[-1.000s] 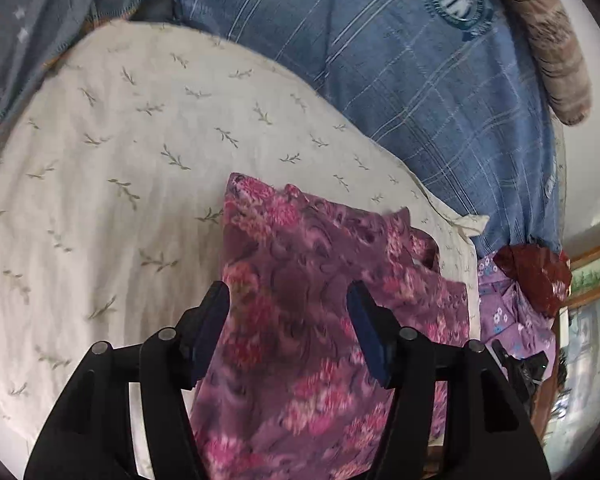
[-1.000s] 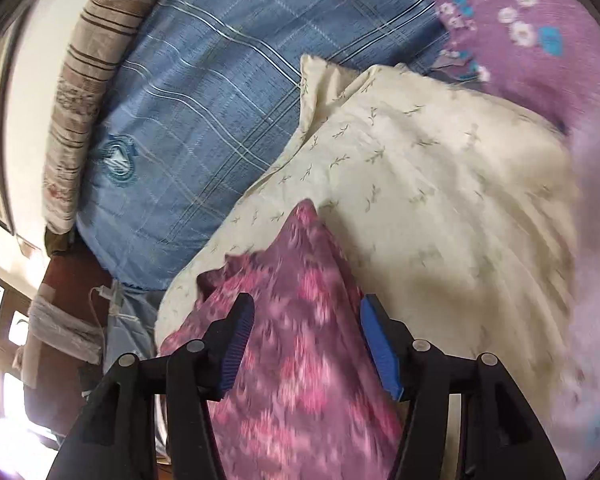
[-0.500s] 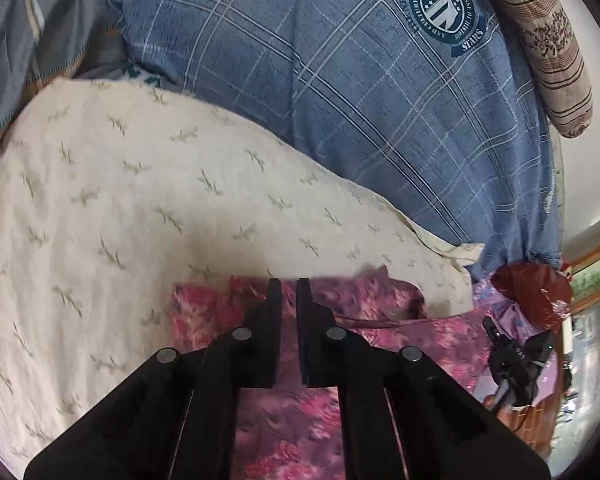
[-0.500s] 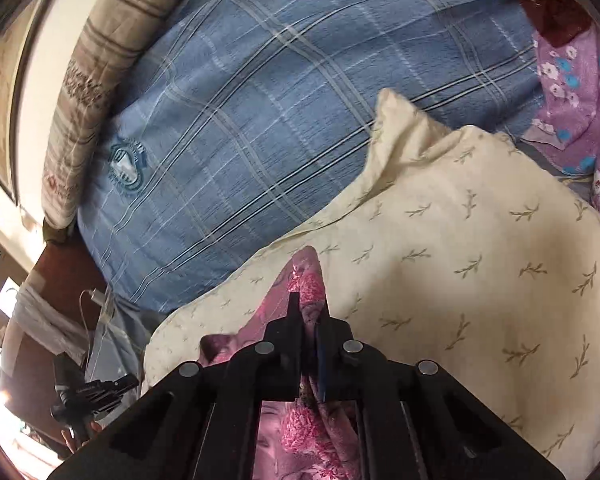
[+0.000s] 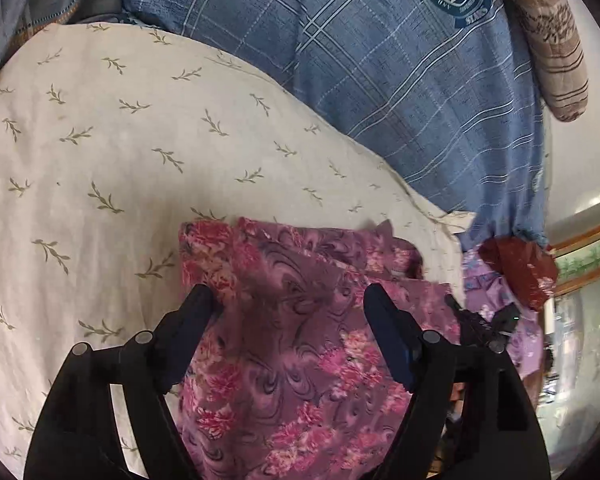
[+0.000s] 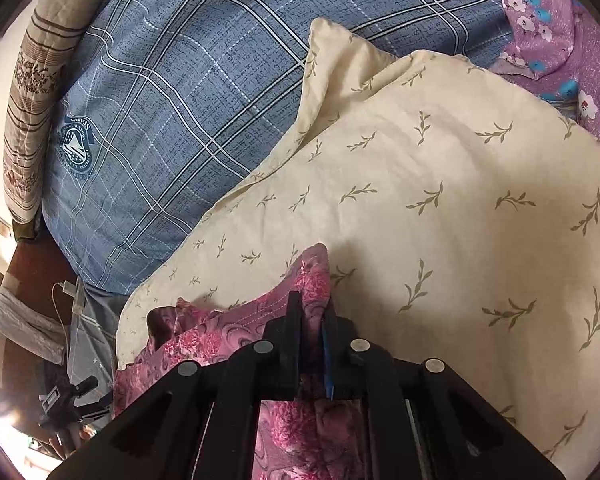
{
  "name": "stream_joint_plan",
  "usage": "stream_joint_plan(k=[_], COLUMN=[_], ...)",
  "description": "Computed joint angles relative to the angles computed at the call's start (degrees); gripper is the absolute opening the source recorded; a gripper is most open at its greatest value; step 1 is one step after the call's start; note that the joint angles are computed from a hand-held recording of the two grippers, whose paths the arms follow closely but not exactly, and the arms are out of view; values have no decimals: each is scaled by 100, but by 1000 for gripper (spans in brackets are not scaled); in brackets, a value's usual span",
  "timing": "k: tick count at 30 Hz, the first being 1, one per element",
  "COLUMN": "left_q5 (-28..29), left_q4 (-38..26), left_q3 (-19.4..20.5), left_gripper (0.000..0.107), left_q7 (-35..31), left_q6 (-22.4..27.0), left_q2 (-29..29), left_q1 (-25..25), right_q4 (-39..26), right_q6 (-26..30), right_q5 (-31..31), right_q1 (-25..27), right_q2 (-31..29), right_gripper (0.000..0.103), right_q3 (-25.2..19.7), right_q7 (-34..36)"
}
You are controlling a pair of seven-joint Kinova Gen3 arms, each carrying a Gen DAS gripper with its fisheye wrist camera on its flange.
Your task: Fold small clothes
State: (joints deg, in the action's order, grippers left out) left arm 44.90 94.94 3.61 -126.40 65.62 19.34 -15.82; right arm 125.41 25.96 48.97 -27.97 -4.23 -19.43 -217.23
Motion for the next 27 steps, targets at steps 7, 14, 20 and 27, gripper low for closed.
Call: stream_joint_plan(k=[7,14,20,27], left_q5=[-151,-588,-177,-344], left_q4=[-110,-379,-473,-27], left_q3=[68,-207,271,155], left_gripper=[1,1,24,59], left_q7=[214,830,387,-73], left_q6=[-206,-919,-151,-246], left_q2=[-46,194,438,164], left_q1=[147,618,-185,43], right_q4=[12,-229,-171,-218], right_q6=[190,345,297,179], right_q5=[654,513,164,-139], right_q1=[381,270,-232,-265], right_q2=[-327,46,248,265], right_gripper=[6,6,12,32], right_q3=[-564,-320,180,270], right_q7=[-727,-371,-252,127])
